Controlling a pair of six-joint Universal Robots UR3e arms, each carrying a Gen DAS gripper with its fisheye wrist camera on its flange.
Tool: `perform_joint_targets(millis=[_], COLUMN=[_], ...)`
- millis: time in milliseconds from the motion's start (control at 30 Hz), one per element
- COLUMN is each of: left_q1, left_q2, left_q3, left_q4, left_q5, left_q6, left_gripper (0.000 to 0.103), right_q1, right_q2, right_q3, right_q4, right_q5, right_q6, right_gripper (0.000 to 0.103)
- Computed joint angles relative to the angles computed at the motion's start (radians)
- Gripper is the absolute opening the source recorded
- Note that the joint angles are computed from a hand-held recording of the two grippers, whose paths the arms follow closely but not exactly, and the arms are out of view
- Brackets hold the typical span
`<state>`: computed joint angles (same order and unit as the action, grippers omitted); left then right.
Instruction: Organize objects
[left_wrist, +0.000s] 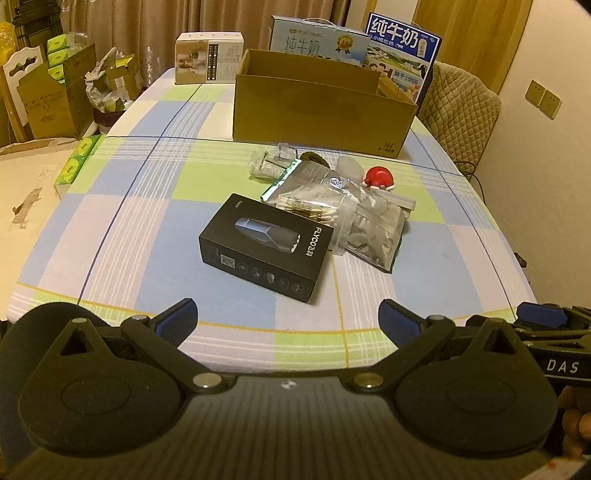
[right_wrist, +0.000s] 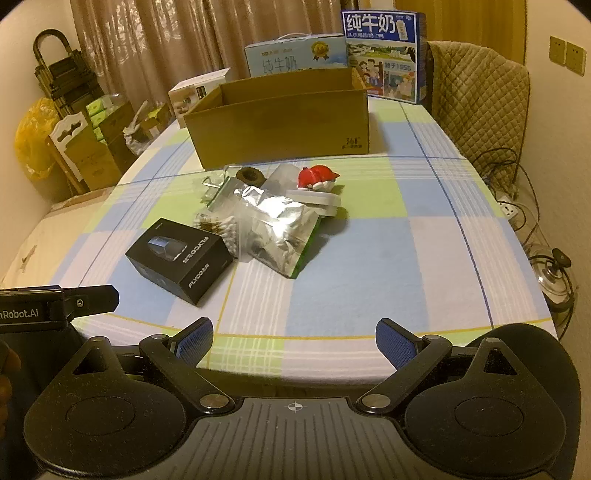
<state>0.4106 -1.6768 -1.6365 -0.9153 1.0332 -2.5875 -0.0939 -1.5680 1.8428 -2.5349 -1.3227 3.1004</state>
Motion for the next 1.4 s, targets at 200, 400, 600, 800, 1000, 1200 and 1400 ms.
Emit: perform_joint_targets(millis=[200,400,600,800,1000,1200,1400], left_q1=[0.005,0.016,0.017,0.021,0.021,0.029,0.037], left_q2=[0.001,-0.002,-0.004,-0.014,-0.022,-0.037,-0.067], left_q3=[-0.002,0.011,0.016,0.028,0.053,0.083,0.138], left_q4=[-0.008,-0.034,-0.04,-0.055,-0.094,-0.137,-0.196], left_q5=[-0.012,-0.03,-0.037,-0.04,-0.057,-0.082,-0.113], left_q6=[0.009,0.032,0.045,0.052,0.068,0.102,0.147], left_gripper=[0.102,0.102,0.102,0.102,0.102,0.102,0.102], right_q1=[0.001,0.001,0.001,-0.001,-0.006,-0.012,-0.042], right_q2=[0.0,0.0,0.003,0.006,0.02,0.035,0.061], right_q3=[0.002,-0.001,-0.004,-0.011,-0.036,-0.064,-0.096], right_q4=[0.001,0.005,0.007,0.013,0.027,0.038,0.062], right_q5=[0.001,0.002,0.004,0.006,0.015,0.031,0.106], right_q6=[-0.004,-0.005,-0.008,-0.014,-0.033,-0.062,-0.104], right_gripper=[0.092,0.092,0.092,0.092,0.092,0.092,0.092])
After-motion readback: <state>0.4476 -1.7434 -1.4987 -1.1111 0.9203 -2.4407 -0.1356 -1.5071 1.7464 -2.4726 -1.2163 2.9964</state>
